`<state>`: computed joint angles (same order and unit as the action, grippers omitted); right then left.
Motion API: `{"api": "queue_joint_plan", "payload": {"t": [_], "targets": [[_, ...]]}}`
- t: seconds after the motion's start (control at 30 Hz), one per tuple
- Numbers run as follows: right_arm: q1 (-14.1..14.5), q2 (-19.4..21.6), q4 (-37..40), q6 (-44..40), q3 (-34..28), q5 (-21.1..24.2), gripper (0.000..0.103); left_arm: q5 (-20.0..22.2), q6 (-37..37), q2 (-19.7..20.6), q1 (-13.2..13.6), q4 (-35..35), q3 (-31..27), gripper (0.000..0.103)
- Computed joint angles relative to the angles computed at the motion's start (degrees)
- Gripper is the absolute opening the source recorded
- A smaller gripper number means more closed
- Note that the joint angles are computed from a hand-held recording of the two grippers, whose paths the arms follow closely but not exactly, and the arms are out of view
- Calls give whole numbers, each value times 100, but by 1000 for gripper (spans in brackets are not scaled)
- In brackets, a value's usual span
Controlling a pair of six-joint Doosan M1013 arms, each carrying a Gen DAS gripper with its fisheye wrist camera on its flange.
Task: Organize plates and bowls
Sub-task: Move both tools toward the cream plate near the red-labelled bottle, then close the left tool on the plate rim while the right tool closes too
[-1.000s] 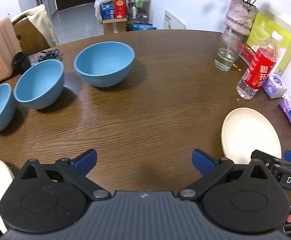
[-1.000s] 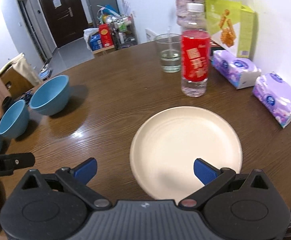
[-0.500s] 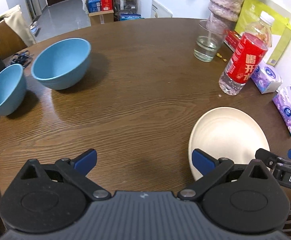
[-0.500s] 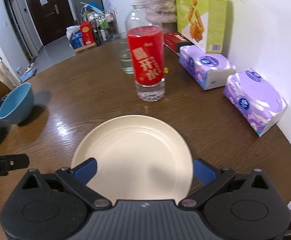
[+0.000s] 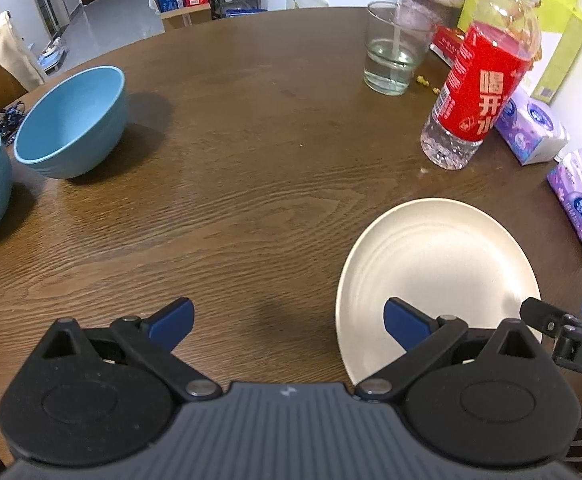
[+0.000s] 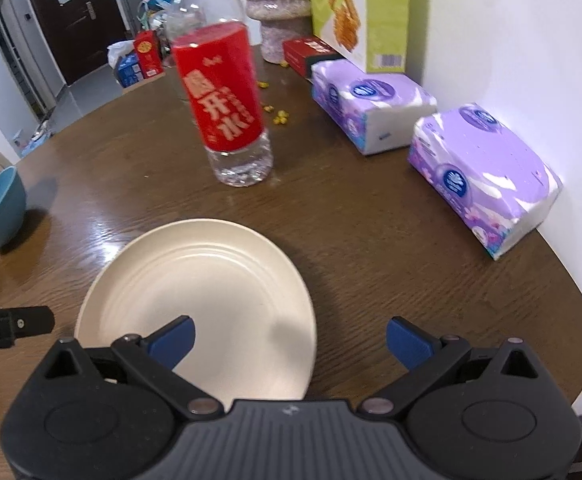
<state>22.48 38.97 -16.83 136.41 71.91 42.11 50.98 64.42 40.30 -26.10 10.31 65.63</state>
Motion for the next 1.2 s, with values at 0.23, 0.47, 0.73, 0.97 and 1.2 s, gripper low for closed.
{"api": "queue_joint_plan", "payload": {"t": [0.23,0.47,0.73,0.97,1.2], "targets": [[-120,47,609,-404,-43,66,87,220,240,143,-4,-210,-196,101],[-207,91,1014,-626,-83,164,65,434,393,281,-20,-303,-394,85],[-270,129,1388,-938,-116,209,46,644,457,422,-4,-459,-591,69],[-315,137,1594,-978,-88,200,26,820,526,527,12,-597,-737,54],[-337,148,1777,-1068,-73,140,13,923,564,604,21,-685,-841,37]]}}
